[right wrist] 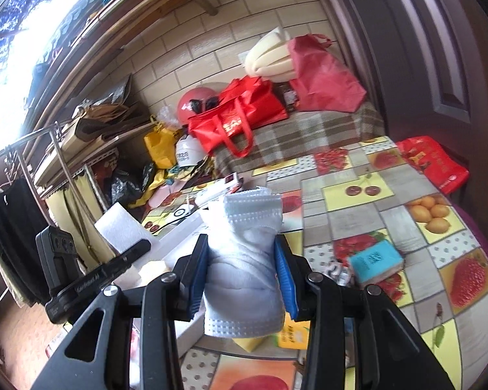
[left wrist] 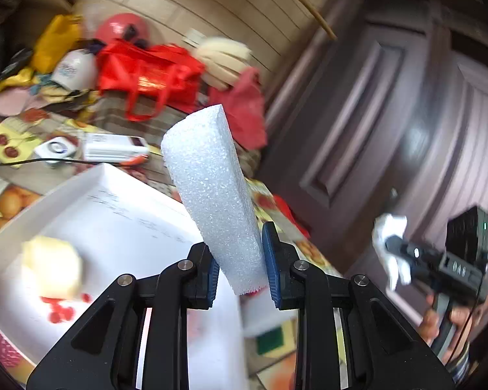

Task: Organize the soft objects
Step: 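Carry mask and foam sheet into the white tray and open both tools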

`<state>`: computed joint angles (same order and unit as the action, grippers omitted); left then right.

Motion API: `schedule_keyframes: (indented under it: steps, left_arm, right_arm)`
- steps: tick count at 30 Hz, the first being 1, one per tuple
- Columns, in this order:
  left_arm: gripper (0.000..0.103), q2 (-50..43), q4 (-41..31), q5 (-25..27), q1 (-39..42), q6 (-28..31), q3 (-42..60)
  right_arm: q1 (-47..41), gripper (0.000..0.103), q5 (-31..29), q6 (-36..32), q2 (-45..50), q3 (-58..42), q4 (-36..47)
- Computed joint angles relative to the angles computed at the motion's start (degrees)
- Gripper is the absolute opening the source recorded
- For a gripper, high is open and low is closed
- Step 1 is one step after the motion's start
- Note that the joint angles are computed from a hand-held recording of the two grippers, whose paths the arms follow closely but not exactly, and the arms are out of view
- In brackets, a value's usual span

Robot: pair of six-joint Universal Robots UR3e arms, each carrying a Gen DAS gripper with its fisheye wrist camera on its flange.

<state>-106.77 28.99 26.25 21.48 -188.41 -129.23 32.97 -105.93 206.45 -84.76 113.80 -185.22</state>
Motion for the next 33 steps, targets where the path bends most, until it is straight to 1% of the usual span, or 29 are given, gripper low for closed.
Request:
schedule_keyframes:
  steps: [5,9,14,18,24,30,33]
  left_arm:
    - [0.024,-3.05,3.88,0.11,4.21,-6.25,0.34]
    - [0.024,-3.97,4.80,1.88,5.39,-8.10,0.45]
    - [0.024,-4.00,4.23,4.15,4.95,-7.21,-0.07]
    - [0.024,-3.49,1.36,8.00,2.64,-5.57,1.03]
    - [0.024,-1.49,-2.45,15.15,-0.40,-2.55,1.08]
    - [0.024,-1.77,-3.94,17.47,-1.06,-1.97,1.66]
    - [0.024,-1.75,-4.20,18.18,-1.31,-1.69,1.76]
  right_arm:
    - [0.01,0.039,3.45,-0.56,4.57,-6.98,3.64]
    - [0.54,0.039,5.91,-0.99,9.62,-13.87,7.07]
    - [1.60,0.039,7.33,-1.27,16.25,-21.78,11.18]
    - [1.78,0.039,9.27,0.11,22.15,-28.70,14.87]
    - [2.36,0.039,9.28,0.63,29.97,-38.28,19.99]
    - [1.52,0.041,10.67,2.61,34.97,-43.27,20.97]
    - [1.84,0.041,9.24,3.05,37.06,-45.82,21.08]
